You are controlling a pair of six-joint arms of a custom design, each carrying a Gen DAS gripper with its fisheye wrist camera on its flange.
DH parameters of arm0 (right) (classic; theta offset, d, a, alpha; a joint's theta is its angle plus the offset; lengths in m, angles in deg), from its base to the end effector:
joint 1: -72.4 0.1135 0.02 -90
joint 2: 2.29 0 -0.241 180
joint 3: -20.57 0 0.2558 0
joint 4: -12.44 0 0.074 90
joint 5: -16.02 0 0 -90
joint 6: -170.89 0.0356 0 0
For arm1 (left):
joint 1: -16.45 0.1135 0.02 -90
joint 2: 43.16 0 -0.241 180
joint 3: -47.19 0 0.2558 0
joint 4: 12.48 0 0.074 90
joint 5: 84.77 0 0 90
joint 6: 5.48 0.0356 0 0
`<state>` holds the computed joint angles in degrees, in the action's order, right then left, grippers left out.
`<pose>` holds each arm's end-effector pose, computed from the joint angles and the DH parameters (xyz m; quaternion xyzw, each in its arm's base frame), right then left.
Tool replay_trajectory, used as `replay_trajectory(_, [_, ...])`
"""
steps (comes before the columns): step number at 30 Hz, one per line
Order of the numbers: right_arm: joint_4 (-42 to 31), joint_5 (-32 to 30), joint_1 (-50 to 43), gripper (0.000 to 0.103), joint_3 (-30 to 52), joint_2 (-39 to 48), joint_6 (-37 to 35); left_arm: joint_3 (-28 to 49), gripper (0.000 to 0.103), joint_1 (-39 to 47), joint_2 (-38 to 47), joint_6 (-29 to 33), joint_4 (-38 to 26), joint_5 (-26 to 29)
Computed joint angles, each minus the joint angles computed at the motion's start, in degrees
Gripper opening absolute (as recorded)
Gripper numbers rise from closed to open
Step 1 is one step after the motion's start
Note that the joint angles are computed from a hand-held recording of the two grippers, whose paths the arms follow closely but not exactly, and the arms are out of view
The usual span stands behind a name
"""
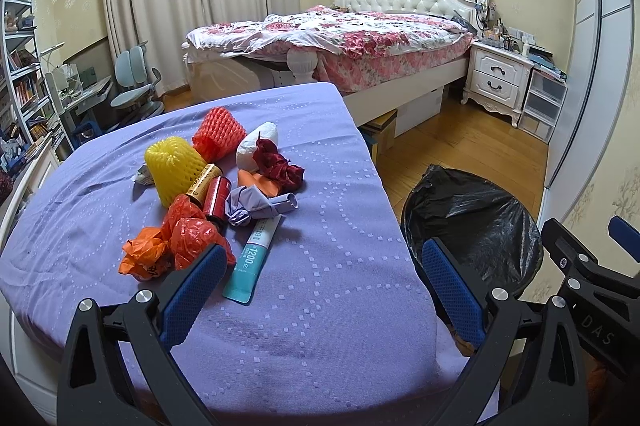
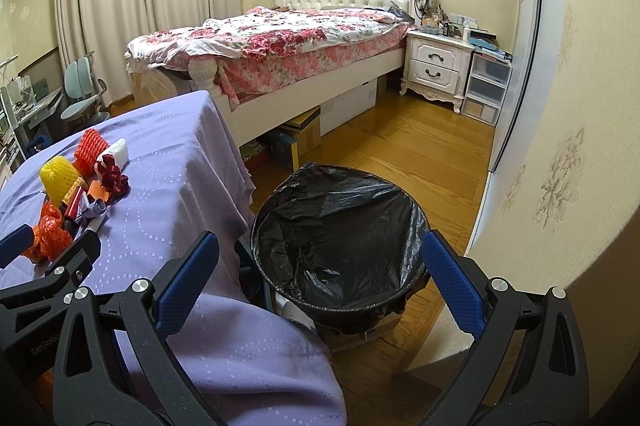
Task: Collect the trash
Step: 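Reach the left tool to the orange plastic bag and close on it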
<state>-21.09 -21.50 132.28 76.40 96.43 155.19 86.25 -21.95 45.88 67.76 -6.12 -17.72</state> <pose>0.1581 0.2163 0.0846 0.1636 0.8771 -0.0732 0.4457 0.2106 -0.1492 0.0849 0.0922 0.8995 -0.0166 0.4267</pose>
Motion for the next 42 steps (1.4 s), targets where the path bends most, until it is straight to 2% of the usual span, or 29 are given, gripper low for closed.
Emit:
replay_trajectory(9, [3.3,-2.2,1.8,0.099,0.6,3.7,-0.4,-3.5,0.097,3.1,-1.4,2.2,2.1,0.6])
replay_trajectory(15, [3.6,-3.3,3.7,0.099,3.6,6.2,-2.3,-8.6,0.097,12.7,-5.1,5.4,3.5,5.4])
replay_trajectory(17, [4.6,-4.3,4.1,0.094,4.4,6.6,-4.1,-9.1,0.096,15.5,-6.2,6.1,2.8,6.6])
replay_trajectory(19, [6.7,-6.4,4.3,0.079,5.0,7.1,-6.7,-10.3,0.091,19.6,-7.8,7.4,2.4,8.5])
replay_trajectory(24, [8.0,-9.3,3.8,0.077,9.1,9.1,-12.1,-11.2,0.077,26.1,-8.6,9.6,1.7,10.5])
replay_trajectory(30, [7.8,-10.5,2.7,0.077,14.4,11.6,-17.3,-10.1,0.076,31.3,-4.8,11.9,3.1,13.4])
replay_trajectory(36, [8.5,-12.5,0.5,0.077,19.0,15.3,-21.5,-5.3,0.075,33.0,1.9,12.9,3.2,15.7])
replay_trajectory(41, [9.0,-13.7,-0.4,0.077,20.5,16.9,-22.7,-2.3,0.057,34.5,5.2,14.4,1.9,18.2])
replay_trajectory(42, [8.9,-13.8,-0.5,0.077,20.7,16.9,-22.8,-1.9,0.049,34.7,5.8,14.5,1.7,18.9])
